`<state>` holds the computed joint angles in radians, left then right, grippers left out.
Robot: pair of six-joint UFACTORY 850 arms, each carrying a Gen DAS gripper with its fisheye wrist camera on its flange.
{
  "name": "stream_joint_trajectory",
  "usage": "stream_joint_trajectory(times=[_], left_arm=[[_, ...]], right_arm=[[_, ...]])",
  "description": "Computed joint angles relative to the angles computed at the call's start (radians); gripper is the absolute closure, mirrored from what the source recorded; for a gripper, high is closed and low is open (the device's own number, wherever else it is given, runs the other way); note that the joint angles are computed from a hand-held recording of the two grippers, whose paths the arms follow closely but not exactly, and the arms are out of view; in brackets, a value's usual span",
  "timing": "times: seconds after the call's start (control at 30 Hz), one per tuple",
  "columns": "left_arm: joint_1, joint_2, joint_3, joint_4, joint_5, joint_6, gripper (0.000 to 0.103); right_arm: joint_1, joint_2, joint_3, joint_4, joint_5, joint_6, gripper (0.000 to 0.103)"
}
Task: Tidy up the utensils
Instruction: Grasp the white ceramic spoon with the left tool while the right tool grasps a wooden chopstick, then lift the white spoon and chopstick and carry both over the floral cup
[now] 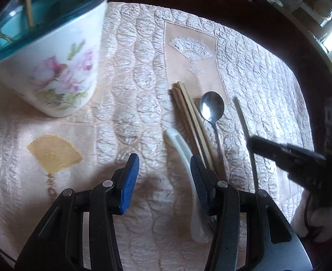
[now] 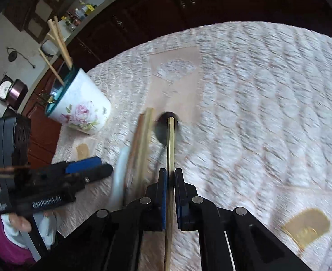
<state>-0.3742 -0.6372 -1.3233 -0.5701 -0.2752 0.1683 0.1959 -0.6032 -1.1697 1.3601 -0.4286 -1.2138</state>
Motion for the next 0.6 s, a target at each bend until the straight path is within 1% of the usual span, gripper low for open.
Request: stream_joint_trajectory(times=[0.07,0.17,0.2,0.23,0.27,0.33,0.4,0.6], left_arm=[[0.001,-0.013,-0.013,-0.052,-0.005,0.043,0.056],[0.003,-0.039,-0.044,-0.087,-0.02,0.066,0.057],[0.003,-0.05,-0.057,-0.093,-0.026,0.068,0.06],[0.004,-0.055,-0.063,-0.089,-0.028,0.06,0.065],[0.004,-0.06,-0.068,-0.098,-0.026,0.063,0.068],[0.008,-0.069,-0.081,-0.112,-0.034,0.069,0.08],[0.014,-0.079,-0.091,-0.167,-0.051,0.115,0.083],[0.013,-0.077,-0.085,-0.203,-0.044,0.17,0.085]], right_arm=[[-0.015,0.005,0.016,-0.005,0.016,0.011,0.097],[-0.028,-0.003,0.014,-0.073,0.029,0.074,0.097],[-0.031,0.0,0.017,-0.102,0.028,0.098,0.097],[-0.034,-0.004,0.012,-0.134,0.027,0.126,0.098],[-0.035,-0.01,0.006,-0.154,0.027,0.15,0.097],[-0.037,-0.021,-0.007,-0.169,0.018,0.169,0.095],[-0.033,-0.033,-0.025,-0.192,0.019,0.192,0.094],[-0.022,-0.088,-0.104,-0.244,-0.001,0.247,0.093]])
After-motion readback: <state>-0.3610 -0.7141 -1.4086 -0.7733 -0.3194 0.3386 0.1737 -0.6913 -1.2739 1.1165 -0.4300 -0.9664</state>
